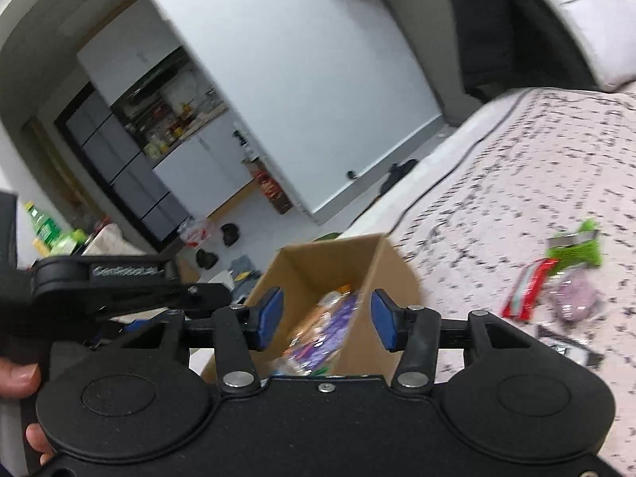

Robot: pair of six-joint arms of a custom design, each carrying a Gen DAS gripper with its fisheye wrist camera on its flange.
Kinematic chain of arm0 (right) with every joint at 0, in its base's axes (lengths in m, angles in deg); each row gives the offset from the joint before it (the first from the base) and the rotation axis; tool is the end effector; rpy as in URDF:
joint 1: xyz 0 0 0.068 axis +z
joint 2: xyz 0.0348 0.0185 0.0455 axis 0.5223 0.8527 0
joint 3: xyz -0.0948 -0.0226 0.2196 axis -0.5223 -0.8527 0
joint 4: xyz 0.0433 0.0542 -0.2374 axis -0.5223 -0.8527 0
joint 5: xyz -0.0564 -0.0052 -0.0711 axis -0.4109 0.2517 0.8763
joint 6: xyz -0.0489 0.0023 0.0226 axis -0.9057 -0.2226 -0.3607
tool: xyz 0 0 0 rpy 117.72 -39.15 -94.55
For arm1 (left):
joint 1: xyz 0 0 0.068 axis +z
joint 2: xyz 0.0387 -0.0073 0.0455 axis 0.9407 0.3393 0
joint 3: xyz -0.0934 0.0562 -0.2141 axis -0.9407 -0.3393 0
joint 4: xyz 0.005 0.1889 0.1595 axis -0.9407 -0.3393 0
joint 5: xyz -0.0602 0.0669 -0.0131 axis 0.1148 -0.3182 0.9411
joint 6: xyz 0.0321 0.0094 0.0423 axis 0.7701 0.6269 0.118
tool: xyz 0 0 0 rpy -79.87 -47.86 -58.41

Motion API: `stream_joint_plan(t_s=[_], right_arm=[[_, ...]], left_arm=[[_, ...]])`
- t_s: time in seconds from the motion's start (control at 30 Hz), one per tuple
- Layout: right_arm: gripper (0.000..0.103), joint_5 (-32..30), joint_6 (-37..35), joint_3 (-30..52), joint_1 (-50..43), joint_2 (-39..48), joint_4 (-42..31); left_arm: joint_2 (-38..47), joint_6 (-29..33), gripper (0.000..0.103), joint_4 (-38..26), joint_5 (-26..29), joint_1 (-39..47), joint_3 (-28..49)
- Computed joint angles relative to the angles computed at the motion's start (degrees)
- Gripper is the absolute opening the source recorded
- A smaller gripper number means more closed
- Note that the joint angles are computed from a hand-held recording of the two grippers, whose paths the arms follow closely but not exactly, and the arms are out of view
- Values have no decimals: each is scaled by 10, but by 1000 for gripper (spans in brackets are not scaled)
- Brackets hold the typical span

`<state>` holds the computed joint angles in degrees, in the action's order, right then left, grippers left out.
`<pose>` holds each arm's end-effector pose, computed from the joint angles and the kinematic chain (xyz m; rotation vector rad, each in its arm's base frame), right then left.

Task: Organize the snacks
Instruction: 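Withdraw both tools from the box back to the snacks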

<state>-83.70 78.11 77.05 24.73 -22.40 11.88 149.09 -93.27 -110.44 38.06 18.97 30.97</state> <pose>0.1839 0.0024 0.2733 -0.0574 2.1881 0.8648 0.1679 -0.1790 0.3237 -0.5421 2.4270 -0.0714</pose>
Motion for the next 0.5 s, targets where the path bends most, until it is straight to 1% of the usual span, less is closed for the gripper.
stream_joint_plan(t_s=[0.2, 0.37, 0.5], right_arm=[[49, -8, -32, 17, -68, 29, -25], [49, -18, -84, 35, -130, 62, -49], [49, -22, -111, 51, -179, 90, -70]], left_arm=[[22, 15, 69, 32, 11, -10, 15], [58, 26, 70, 48, 24, -20, 47], [91, 51, 70, 65, 32, -24, 77]])
